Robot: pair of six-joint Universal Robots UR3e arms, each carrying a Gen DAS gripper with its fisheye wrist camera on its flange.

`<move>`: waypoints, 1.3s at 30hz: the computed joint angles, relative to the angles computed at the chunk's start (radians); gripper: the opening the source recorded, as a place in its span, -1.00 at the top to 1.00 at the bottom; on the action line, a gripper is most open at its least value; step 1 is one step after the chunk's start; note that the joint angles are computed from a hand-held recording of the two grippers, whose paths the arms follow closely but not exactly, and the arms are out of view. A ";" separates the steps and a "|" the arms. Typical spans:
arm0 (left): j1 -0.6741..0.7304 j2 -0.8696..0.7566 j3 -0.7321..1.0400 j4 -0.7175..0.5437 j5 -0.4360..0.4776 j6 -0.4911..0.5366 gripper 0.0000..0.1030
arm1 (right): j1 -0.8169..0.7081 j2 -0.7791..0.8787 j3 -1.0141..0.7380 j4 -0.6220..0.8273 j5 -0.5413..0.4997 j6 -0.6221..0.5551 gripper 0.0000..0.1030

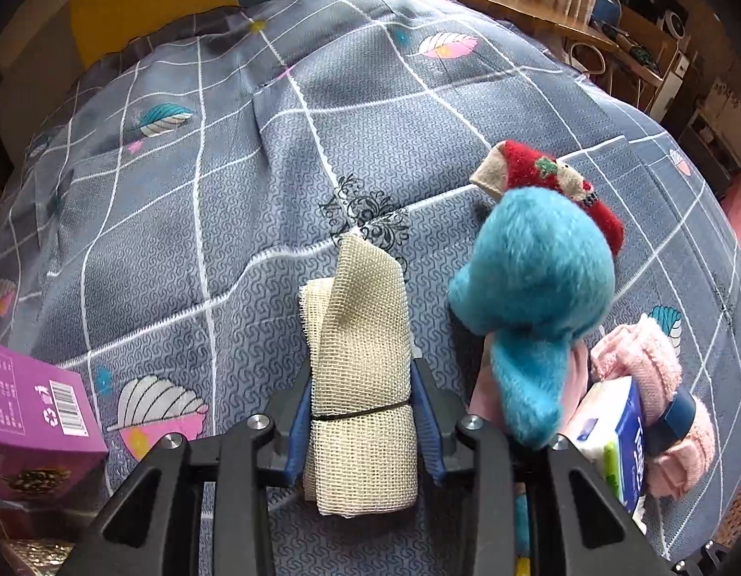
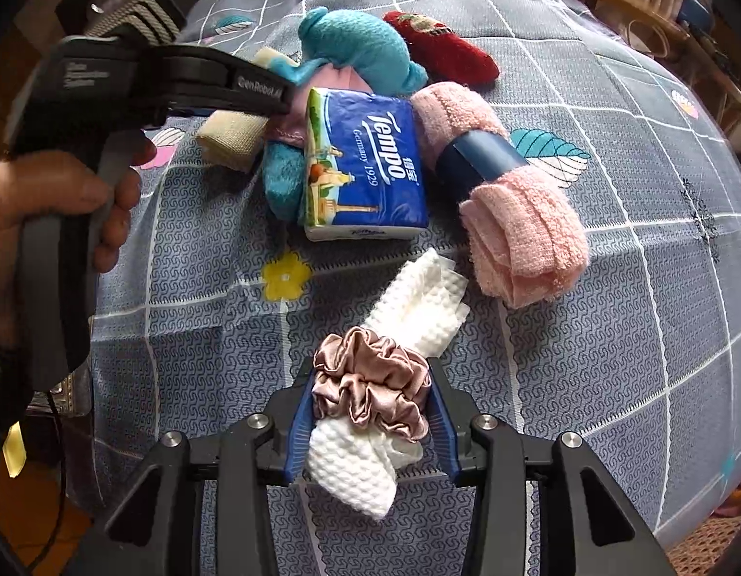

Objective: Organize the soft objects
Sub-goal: 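Grasp the beige mesh pouch with the left gripper while the right gripper holds the white cloth, then carry the beige mesh pouch into the gold tray and open the left gripper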

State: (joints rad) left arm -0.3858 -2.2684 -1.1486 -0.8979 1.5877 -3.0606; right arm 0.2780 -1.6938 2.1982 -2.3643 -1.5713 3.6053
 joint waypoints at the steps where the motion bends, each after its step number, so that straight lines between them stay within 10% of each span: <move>1: 0.005 0.018 -0.025 0.011 -0.003 -0.007 0.31 | 0.007 0.009 -0.005 -0.002 -0.006 0.002 0.14; 22: 0.284 0.243 0.313 -0.233 -0.051 0.008 0.31 | 0.155 0.187 -0.114 -0.024 -0.130 0.053 0.14; 29: 0.618 0.547 -0.093 -0.063 -0.132 0.128 0.31 | 0.180 0.211 -0.140 -0.013 -0.149 0.066 0.13; 35: 1.028 0.948 -0.632 0.084 -0.357 0.316 0.31 | 0.213 0.226 -0.167 0.009 -0.177 0.082 0.13; 39: 1.368 1.191 -0.890 -0.033 -0.539 0.534 0.31 | 0.242 0.242 -0.184 0.015 -0.204 0.096 0.14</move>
State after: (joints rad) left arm 0.9826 -1.0775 -2.0384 -0.9314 1.0489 -2.5268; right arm 0.5196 -1.4514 2.0139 -2.3490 -1.7749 3.7014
